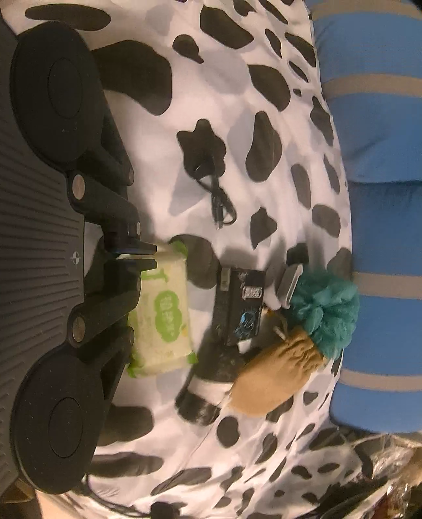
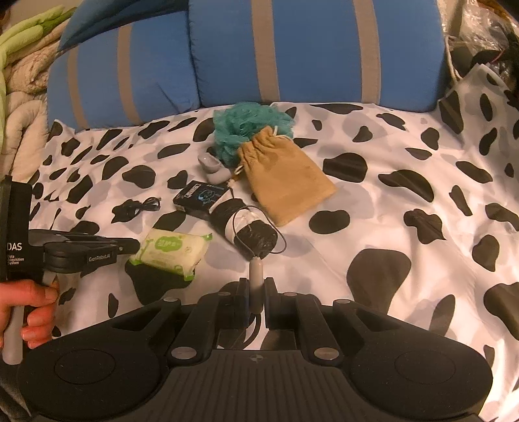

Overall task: Organize soft objects
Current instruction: 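Close the left gripper on the green-and-white soap package, then lift the soap package with the left gripper while the right gripper holds the cord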

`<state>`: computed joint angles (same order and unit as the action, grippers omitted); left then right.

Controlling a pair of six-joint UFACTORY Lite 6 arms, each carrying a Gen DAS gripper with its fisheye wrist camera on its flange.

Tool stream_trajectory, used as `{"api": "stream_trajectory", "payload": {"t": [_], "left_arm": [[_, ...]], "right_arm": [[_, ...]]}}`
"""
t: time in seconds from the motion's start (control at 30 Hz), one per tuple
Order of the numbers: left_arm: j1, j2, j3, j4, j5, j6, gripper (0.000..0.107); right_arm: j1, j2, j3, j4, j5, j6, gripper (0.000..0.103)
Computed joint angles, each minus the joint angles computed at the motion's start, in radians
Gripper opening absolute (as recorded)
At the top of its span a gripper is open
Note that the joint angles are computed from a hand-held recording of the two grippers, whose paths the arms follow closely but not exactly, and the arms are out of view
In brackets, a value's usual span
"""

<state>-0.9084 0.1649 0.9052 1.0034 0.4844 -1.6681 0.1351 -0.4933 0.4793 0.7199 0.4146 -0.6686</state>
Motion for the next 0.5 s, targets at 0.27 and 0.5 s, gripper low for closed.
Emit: {"api": "stream_trajectory", "payload": {"t": [0.27, 0.5], "left_arm": [[-0.006, 0.0, -0.028, 0.145, -0.051, -0.134, 0.076], [0.017, 0.12, 0.081, 0.091, -0.081, -0.094, 0.078]], "right_arm": [[-0.025, -0.002, -0.01, -0.009, -0.003, 0.001, 0.011], [-0.021, 0.002, 0.0, 0.023, -0.001, -0.026, 0.011]]}}
